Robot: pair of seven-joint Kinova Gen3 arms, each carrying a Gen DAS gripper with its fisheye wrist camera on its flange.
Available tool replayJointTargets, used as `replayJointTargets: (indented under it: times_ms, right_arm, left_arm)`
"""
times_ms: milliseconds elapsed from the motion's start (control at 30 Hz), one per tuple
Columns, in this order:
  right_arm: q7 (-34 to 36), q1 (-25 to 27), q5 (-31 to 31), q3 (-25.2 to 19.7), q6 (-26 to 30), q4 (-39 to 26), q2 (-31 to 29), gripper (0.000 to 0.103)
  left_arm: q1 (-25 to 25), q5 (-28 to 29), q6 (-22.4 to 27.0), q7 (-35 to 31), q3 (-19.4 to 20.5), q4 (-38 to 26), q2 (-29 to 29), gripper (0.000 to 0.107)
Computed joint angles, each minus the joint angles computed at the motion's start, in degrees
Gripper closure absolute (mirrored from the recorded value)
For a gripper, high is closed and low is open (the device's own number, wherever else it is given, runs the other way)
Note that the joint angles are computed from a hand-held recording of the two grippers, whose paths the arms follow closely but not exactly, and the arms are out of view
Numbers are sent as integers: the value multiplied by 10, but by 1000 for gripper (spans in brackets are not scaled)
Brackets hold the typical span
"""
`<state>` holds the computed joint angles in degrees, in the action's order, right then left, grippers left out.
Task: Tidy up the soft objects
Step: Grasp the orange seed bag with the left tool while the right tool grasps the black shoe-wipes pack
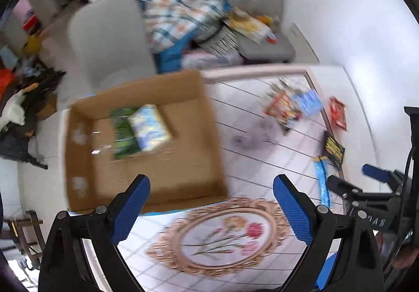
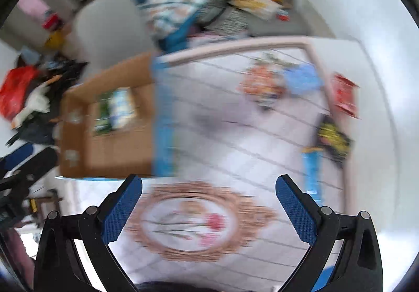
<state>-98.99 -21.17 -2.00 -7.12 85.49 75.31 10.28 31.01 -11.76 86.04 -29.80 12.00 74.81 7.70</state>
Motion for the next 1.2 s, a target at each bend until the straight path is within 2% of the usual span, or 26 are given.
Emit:
replayJointTargets:
  times_ms: [67, 133, 200, 267, 333, 400, 500, 600, 667, 767, 833, 933, 1033, 1100, 1200]
  right_arm:
    - [40, 30, 30, 10, 21, -15, 29, 0]
    - [86, 78, 53, 0, 29, -24, 58, 0]
    - [129, 115, 81, -7, 25, -32, 90, 0]
    - [175, 128, 107, 7, 29, -50, 132, 0]
    - [221, 121, 125, 40, 33, -71, 179, 0]
    - [248, 121, 128, 55, 29, -81, 211, 0]
    - [280, 151, 168, 11, 26, -96, 260, 0]
    - [337, 169, 188, -10, -8, -94, 292, 0]
    - [366, 168, 194, -8, -33, -90, 303, 0]
    - [408, 184, 169, -17, -37, -102, 320, 2]
    - [407, 190, 150, -18, -30, -110, 329, 20]
    - [355, 182, 129, -4, -14, -135, 346, 22]
    - [285, 199, 59, 20, 42, -208, 380, 25]
    - [238, 204, 13, 50, 62, -241, 399, 26]
    - [190, 200, -38, 86, 65, -266, 411, 25]
  left_arm:
    - [15, 16, -14, -19, -16, -32, 53, 11]
    - [45, 45, -24, -40, -57, -65, 106, 11]
    - [59, 77, -21, -58, -82, -106, 159, 11]
    - [73, 100, -4, -64, -104, -155, 212, 11]
    - [65, 107, 12, -55, -84, -208, 265, 11]
    - [51, 92, 33, -37, -43, -261, 314, 11]
    - [51, 125, 58, -28, -48, -318, 366, 11]
    - [42, 151, 42, -17, -53, -315, 377, 11]
    - [38, 157, 37, -13, -57, -309, 378, 11]
    - [22, 166, 21, -9, -61, -284, 367, 11]
    - [6, 177, -4, -1, -62, -254, 351, 11]
    - [-24, 196, -66, 13, -63, -192, 316, 11]
    - [-62, 226, -134, 25, -58, -133, 292, 11]
    - [-79, 272, -181, 20, -73, -98, 285, 11]
    - [-116, 289, -206, 7, -46, -102, 312, 11]
